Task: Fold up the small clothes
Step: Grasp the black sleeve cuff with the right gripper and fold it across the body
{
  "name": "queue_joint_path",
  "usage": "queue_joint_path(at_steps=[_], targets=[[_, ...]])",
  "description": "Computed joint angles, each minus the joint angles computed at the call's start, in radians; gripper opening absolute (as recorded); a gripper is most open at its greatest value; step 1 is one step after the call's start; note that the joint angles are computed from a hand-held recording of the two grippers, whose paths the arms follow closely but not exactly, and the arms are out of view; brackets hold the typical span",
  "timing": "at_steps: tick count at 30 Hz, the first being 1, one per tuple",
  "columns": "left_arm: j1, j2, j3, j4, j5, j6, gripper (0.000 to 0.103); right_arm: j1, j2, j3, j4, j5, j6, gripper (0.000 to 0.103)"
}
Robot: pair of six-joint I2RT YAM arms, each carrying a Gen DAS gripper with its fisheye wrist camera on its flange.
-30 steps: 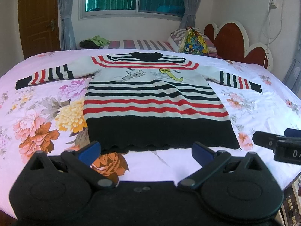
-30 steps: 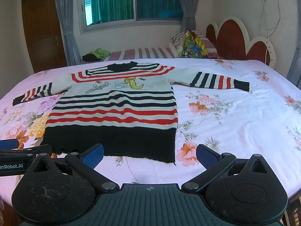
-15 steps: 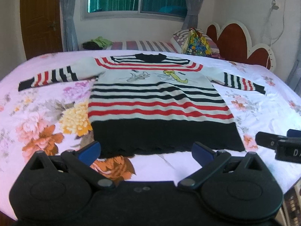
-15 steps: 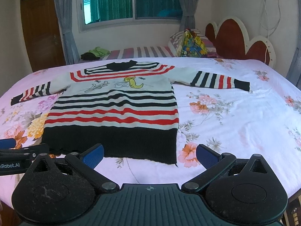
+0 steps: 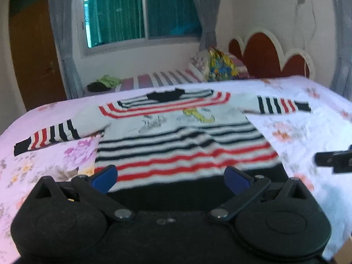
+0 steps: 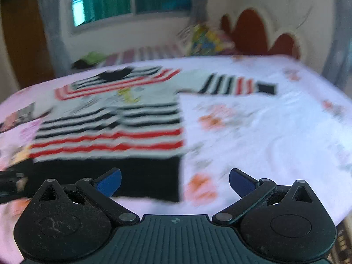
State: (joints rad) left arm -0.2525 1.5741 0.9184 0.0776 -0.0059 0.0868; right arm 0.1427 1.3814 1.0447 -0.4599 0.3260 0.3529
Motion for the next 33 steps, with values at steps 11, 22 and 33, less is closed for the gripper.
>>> queue_joint_path(at_steps=[11, 22, 33], targets=[[0.039, 0.386, 0.473, -0.195, -0.054, -0.145, 0.102, -0.492, 0.451, 0.304, 0.154, -0.314, 0.004, 0.103], [0.042, 0.844, 1.123, -0.479, -0.200, -0.223, 0.102, -0.691, 1.142, 1.101, 0.136, -0.517, 0.180, 0.054], [0.063, 1.061, 1.476, -0.707, -0.161, -0.291, 0.102, -0.758, 1.489, 1.625, 0.017, -0.667, 0.344, 0.029]])
